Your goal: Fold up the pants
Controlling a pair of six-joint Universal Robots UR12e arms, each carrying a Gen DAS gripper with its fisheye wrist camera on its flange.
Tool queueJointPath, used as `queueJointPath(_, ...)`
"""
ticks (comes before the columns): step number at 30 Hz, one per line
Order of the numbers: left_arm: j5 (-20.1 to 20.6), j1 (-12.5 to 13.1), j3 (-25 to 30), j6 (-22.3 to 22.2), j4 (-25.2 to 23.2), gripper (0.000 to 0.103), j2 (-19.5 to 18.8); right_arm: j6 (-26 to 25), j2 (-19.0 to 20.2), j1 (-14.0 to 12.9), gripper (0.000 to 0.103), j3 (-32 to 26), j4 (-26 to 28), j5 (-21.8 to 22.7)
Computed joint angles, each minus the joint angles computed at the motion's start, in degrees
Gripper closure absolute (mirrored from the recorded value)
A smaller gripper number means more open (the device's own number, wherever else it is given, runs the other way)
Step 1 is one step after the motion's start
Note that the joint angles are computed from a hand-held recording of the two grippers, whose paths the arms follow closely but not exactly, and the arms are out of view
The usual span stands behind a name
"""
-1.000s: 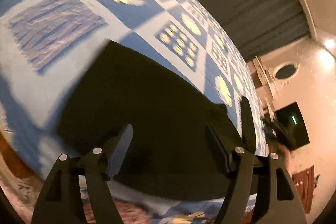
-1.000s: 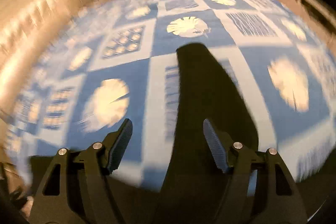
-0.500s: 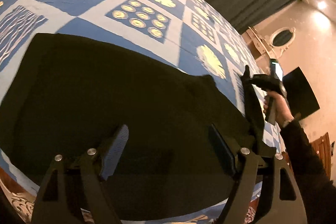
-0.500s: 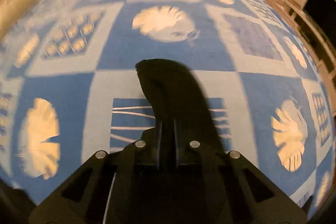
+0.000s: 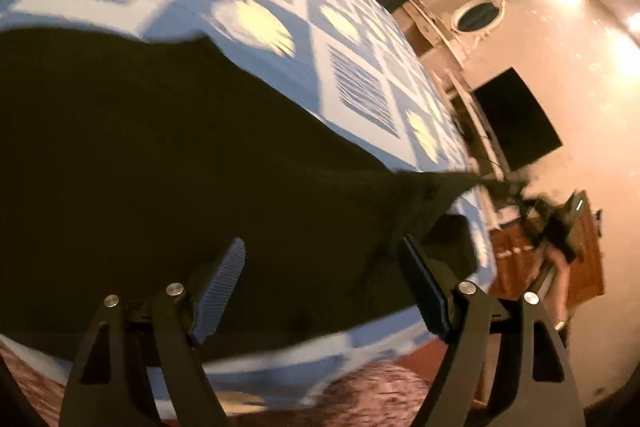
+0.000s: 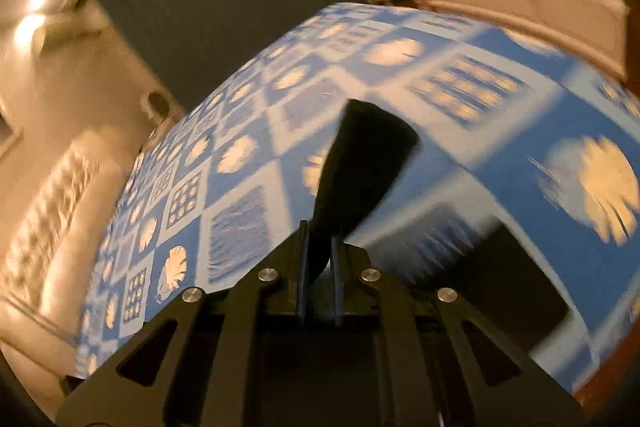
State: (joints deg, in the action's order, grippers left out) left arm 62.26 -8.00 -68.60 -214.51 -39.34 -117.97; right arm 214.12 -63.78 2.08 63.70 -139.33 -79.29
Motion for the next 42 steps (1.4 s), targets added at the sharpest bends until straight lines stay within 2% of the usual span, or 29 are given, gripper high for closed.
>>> queueJointPath(2,-1.98,-1.0,1.09,-1.4,0.04,0.026,-1.12,3.27,-3.32,-1.69,0.094,6.46,-1.48,2.02)
queueJointPath(6,-2.56,-2.59,2.89,-1.6,-1.11,0.026,-2.48,9.23,-7.36,-4.67,0.094,15.55,-4.09,7.75)
queueJointPath(10,-2.84,-3.67,5.04,-1.22,-3.13,0.026,-3.86,11.88,-8.59,-5.56,0.094,19.62,-6.34,10.6)
queueJointPath(14,-3.01,-4.4,6.31,-1.3,-3.9,0.026,-4.66,16.32,-8.72,-6.4,0.094,21.91,-10.97,12.62)
queueJointPath(16,-3.14,-4.57,6.83,-1.0,-4.2,0.026,-4.97,17.2,-8.83,-6.77,0.092,22.5,-11.38,14.08)
queueJointPath(18,-3.11,-4.56,6.83,-0.99,-4.35,0.026,-4.92,20.27,-9.6,-7.33,0.089,24.39,-13.95,14.74)
queueJointPath(21,-2.46,-4.6,6.66,-1.92,-3.7,0.026,-4.89,23.47,-11.12,-8.03,0.063,26.93,-16.44,12.53)
queueJointPath(22,-2.15,-4.59,6.47,-2.1,-3.42,0.026,-4.85,24.16,-11.3,-8.32,0.061,27.52,-17.04,12.31)
queueJointPath(24,-0.96,-4.65,6.32,-2.37,-3.42,0.026,-4.78,26.07,-10.66,-8.95,0.057,28.13,-19.84,14.72)
queueJointPath(25,-0.69,-4.62,6.08,-2.99,-3.21,0.026,-4.68,27.61,-9.96,-9.21,0.045,28.32,-22.24,16.68)
queueJointPath(27,-1.01,-4.48,5.58,-4.18,-2.86,0.026,-4.5,27.65,-9.08,-9.29,0.039,27.77,-22.0,17.68)
queueJointPath(29,-0.92,-4.41,5.34,-4.44,-3.08,0.026,-4.27,30.59,-8.29,-9.16,0.039,27.79,-24.5,17.17)
queueJointPath(30,-0.83,-4.39,5.1,-4.41,-2.87,0.026,-4.09,31.27,-7.93,-9.17,0.047,27.56,-25.44,17.3)
queueJointPath(31,-0.29,-4.47,4.96,-4.25,-2.88,0.026,-3.91,30.78,-7.77,-9.17,0.092,27.23,-25.58,17.09)
queueJointPath(36,0.32,-4.22,4.14,-4.22,-2.68,0.026,-3.34,24.29,-8.94,-9.13,0.093,26.26,-20.51,13.68)
queueJointPath(38,0.53,-4.1,3.99,-4.36,-2.51,0.026,-3.4,24.88,-9.13,-9.7,0.092,27.43,-18.4,15.4)
queueJointPath(40,0.48,-3.92,3.64,-4.47,-2.25,0.026,-3.3,28.04,-8.91,-10.36,0.087,28.43,-21.17,17.78)
queueJointPath(42,0.45,-3.81,3.41,-4.59,-1.95,0.026,-3.16,29.25,-10.84,-9.93,0.077,29.48,-21.11,12.94)
